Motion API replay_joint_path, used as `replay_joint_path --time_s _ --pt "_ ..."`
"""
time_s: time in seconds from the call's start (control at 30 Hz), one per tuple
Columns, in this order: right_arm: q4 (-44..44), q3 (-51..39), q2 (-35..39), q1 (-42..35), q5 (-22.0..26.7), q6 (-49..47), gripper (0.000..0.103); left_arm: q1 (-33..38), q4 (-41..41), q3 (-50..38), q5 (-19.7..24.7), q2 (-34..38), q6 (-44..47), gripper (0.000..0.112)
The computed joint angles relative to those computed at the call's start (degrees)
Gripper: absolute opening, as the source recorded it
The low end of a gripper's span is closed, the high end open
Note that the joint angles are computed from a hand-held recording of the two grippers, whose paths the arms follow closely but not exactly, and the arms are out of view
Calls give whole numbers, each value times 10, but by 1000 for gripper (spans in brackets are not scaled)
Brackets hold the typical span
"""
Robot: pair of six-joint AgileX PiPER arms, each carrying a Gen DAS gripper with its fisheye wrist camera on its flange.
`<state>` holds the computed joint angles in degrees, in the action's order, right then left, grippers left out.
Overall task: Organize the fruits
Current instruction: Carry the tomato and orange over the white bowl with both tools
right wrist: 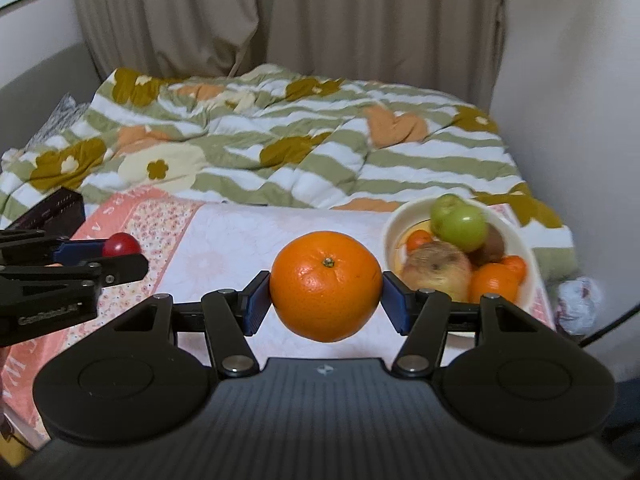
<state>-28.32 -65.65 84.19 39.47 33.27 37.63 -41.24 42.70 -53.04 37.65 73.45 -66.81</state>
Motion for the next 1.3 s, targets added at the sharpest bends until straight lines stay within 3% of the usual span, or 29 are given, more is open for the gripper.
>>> replay_joint_path --time_s 0.33,0.47,0.6,0.83,0.97,1.13,1.3 --pt "-15 58 -114 -37 43 8 74 -50 20 -75 11 47 -6 36" --pt "42 75 -134 -106 25 -71 74 -63 27 -117 18 88 -11 36" --pt "174 77 -131 -205 -8 -240 74 -75 33 -167 34 136 -27 36" --pt "451 29 -56 -366 -12 -589 74 -86 27 -292 79 245 -40 36" --pt "545 -18 7 -420 9 -716 74 -78 10 -378 95 316 -32 36" --pt "609 -90 94 -456 35 -803 74 -58 -15 -491 121 404 -2 36" --pt "624 -170 179 -470 54 -824 74 -34 -50 -577 130 473 33 36"
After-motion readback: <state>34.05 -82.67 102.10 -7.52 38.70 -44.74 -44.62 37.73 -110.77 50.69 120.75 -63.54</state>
